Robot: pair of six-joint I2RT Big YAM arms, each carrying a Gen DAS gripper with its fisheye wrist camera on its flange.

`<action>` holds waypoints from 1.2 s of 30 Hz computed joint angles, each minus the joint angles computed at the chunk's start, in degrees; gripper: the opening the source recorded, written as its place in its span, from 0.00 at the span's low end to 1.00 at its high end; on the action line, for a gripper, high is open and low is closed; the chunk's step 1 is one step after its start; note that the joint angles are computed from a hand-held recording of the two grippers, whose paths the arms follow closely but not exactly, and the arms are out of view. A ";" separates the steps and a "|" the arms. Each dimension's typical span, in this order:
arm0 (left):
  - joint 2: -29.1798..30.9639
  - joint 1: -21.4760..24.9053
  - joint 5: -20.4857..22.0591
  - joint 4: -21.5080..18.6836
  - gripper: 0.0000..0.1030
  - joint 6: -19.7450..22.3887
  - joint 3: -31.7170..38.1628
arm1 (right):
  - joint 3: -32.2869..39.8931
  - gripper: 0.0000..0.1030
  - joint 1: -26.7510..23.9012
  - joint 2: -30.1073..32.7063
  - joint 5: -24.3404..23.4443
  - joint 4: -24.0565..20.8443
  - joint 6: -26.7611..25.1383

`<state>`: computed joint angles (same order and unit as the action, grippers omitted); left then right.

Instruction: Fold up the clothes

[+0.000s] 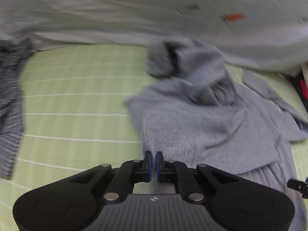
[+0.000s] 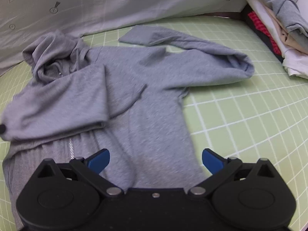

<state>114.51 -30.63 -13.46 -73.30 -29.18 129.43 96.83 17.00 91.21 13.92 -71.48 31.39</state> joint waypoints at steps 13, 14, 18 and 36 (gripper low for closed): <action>-12.59 12.11 -25.65 -20.42 0.20 -29.07 -14.08 | 2.77 1.00 1.76 2.33 -0.37 -0.01 -0.88; -13.31 12.11 -24.69 -20.08 0.35 -30.57 -14.90 | 2.48 1.00 1.74 2.10 -0.21 -0.01 -0.69; -14.83 9.50 -22.01 -13.61 0.71 -29.83 -16.92 | 0.82 1.00 0.93 0.52 0.18 1.79 0.02; 6.14 -10.22 -10.96 -16.08 0.86 -23.56 18.11 | -2.55 1.00 -14.11 -3.89 0.97 16.82 -20.47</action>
